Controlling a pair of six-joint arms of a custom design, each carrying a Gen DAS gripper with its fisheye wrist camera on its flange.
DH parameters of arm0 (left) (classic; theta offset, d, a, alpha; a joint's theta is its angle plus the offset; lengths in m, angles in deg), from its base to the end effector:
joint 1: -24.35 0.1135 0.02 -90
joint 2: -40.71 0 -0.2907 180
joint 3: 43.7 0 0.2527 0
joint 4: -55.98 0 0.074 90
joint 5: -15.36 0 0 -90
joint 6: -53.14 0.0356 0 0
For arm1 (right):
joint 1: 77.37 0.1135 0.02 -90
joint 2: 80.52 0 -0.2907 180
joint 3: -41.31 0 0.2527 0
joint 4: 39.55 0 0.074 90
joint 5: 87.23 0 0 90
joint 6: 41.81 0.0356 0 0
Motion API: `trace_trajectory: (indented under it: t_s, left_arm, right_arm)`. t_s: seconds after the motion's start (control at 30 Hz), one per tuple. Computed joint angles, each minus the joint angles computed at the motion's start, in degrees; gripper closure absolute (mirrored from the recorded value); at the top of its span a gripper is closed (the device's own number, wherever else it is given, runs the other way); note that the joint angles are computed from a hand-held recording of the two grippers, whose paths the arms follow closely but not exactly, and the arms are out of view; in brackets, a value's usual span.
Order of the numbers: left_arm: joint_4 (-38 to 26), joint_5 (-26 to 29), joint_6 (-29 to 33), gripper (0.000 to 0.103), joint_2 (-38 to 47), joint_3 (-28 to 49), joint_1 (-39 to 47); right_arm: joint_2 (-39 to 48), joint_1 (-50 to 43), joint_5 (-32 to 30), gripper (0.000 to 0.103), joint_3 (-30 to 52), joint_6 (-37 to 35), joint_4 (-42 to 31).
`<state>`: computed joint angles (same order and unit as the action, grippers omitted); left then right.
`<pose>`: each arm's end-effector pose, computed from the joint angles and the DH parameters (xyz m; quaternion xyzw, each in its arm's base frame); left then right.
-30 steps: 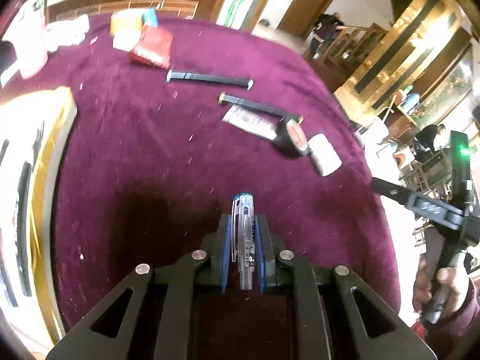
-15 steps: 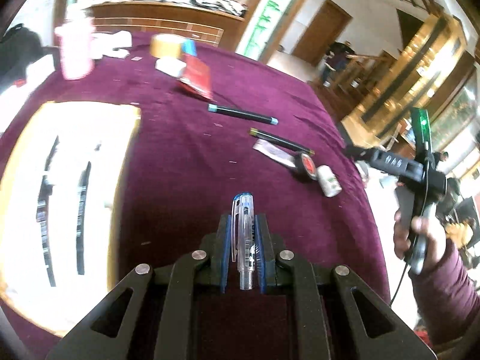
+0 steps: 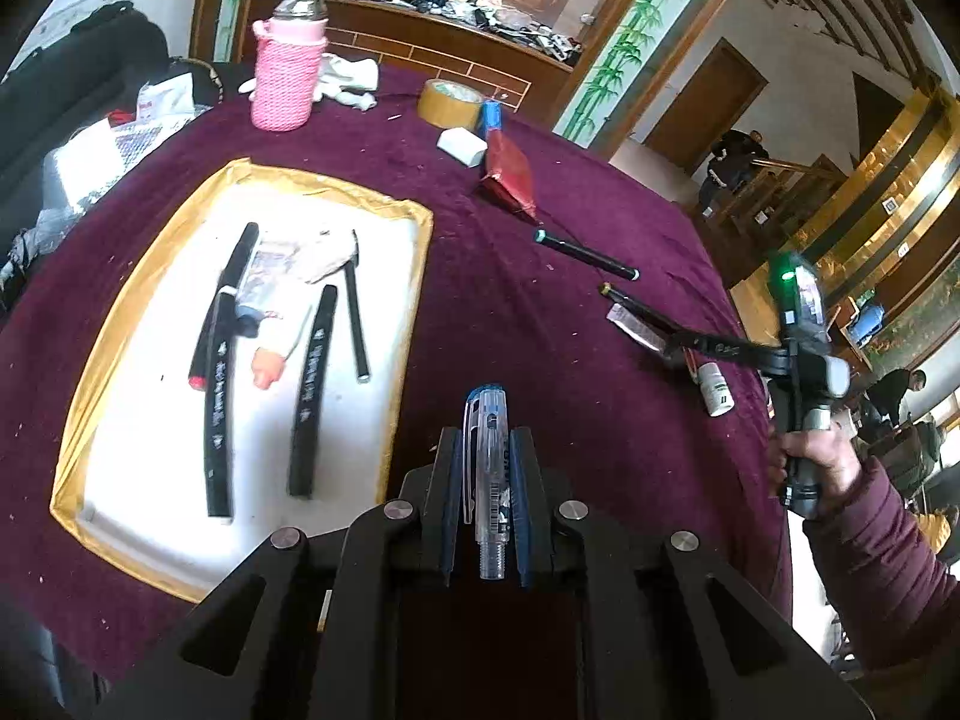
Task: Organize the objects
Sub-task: 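Grasp the black tape roll with the right tool while the left holds the lighter, then carry lighter and tape roll into the tray and open both tools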
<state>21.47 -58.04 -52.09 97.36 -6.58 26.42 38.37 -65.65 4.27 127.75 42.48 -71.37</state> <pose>0.1621 -0.0043 0.1843 -0.0975 0.9372 -0.1714 0.2877 0.4127 0.0847 0.1337 -0.1448 0.9640 -0.0011 0.2230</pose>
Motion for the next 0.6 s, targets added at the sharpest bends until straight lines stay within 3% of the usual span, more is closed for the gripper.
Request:
trace_trajectory:
  t_s: [0.17,0.6]
  left_arm:
    - [-2.4,2.3,3.8,0.091,-0.8,-0.4,5.6]
    - [-6.0,11.5,18.2,0.091,3.9,3.7,22.6]
  right_arm:
    - [1.3,-1.0,-4.7,0.090,-0.1,3.1,0.5]
    - [-11.4,-3.6,-18.5,0.090,-8.6,13.8,1.2]
